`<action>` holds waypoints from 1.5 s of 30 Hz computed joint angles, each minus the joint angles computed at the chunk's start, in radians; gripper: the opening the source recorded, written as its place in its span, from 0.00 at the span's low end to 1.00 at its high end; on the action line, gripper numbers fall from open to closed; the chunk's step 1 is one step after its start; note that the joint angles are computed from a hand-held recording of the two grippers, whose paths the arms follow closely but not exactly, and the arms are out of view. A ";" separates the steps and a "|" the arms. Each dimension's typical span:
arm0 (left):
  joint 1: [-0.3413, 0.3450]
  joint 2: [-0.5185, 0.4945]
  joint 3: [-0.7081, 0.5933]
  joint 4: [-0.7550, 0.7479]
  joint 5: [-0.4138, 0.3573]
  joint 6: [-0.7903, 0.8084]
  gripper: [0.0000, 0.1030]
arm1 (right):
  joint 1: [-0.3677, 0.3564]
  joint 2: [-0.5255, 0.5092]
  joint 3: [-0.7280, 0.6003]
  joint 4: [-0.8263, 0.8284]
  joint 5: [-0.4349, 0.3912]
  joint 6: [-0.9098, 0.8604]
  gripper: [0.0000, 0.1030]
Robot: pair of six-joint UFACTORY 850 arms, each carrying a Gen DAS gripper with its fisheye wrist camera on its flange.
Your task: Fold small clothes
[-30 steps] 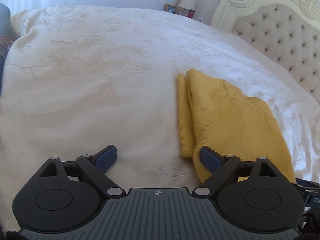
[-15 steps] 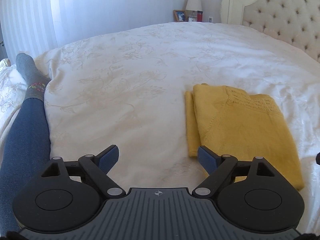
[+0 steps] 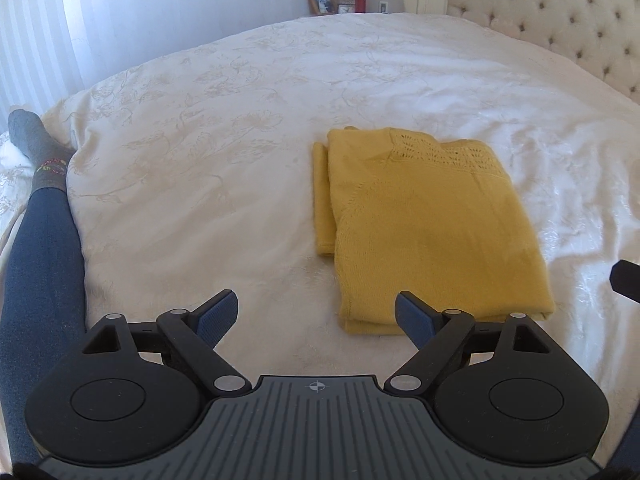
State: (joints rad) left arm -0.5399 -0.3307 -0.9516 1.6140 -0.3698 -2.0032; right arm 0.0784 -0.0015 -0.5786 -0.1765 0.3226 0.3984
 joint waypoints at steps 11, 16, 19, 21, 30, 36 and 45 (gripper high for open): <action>-0.024 0.017 0.019 -0.113 0.012 0.105 0.83 | 0.023 -0.014 -0.015 0.057 -0.035 -0.077 0.88; -0.027 0.016 0.018 -0.131 0.012 0.126 0.83 | 0.022 -0.015 -0.015 0.044 -0.035 -0.064 0.88; -0.026 0.015 0.016 -0.130 0.011 0.127 0.83 | 0.020 -0.017 -0.016 0.027 -0.032 -0.046 0.88; -0.026 0.014 0.015 -0.130 0.012 0.128 0.83 | 0.019 -0.020 -0.017 0.026 -0.029 -0.044 0.88; -0.027 0.009 0.009 -0.155 0.015 0.159 0.83 | 0.029 -0.025 -0.020 0.029 -0.024 -0.039 0.88; -0.025 0.004 0.004 -0.176 0.019 0.174 0.83 | 0.031 -0.028 -0.020 0.021 -0.021 -0.024 0.88; -0.020 0.000 0.002 -0.160 0.026 0.166 0.83 | 0.029 -0.029 -0.020 0.013 -0.020 -0.018 0.88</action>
State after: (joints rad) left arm -0.5600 -0.3304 -0.9497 1.4536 -0.3441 -1.8372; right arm 0.1075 -0.0307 -0.5985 -0.1636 0.3024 0.3807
